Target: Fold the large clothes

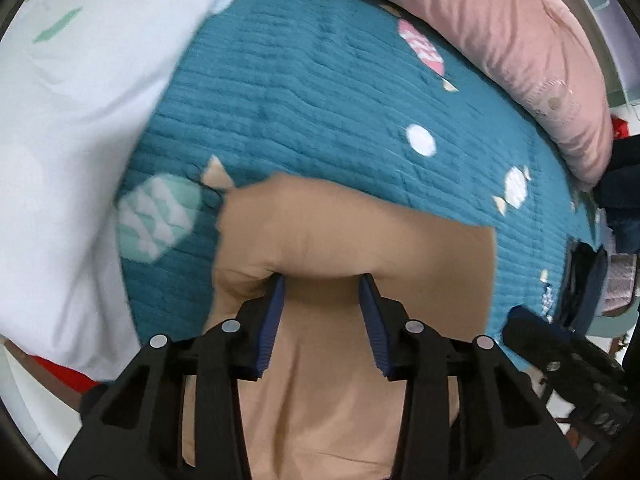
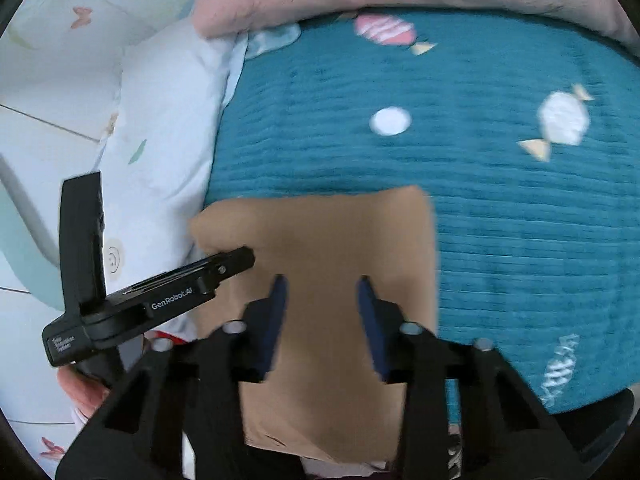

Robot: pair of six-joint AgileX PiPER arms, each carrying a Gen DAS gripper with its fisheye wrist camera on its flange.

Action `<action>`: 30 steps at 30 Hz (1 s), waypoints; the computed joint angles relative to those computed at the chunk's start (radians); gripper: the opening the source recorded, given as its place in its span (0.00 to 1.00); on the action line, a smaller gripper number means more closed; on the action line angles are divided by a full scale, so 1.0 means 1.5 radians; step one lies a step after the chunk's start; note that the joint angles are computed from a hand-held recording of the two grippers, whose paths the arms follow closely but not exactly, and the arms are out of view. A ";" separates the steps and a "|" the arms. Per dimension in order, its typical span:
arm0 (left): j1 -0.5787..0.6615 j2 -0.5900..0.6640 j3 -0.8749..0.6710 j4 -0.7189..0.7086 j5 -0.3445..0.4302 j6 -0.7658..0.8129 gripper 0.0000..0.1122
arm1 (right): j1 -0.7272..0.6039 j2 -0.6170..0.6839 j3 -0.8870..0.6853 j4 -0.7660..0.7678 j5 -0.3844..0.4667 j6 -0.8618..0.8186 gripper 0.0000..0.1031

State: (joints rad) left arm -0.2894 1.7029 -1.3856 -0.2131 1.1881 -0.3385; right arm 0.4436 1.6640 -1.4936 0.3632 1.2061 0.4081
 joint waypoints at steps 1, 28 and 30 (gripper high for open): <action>0.000 0.007 -0.007 0.008 0.003 0.001 0.36 | 0.008 0.020 -0.014 -0.006 0.003 0.004 0.23; -0.001 -0.006 -0.008 0.029 -0.026 0.112 0.37 | -0.057 0.030 0.042 0.082 -0.043 -0.050 0.03; -0.022 -0.049 0.014 0.039 -0.018 0.106 0.37 | -0.063 -0.012 0.067 0.102 -0.043 -0.064 0.05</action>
State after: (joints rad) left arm -0.3220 1.6296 -1.3640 -0.1549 1.1608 -0.1800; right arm 0.3494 1.6461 -1.3937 0.5165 1.1418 0.3119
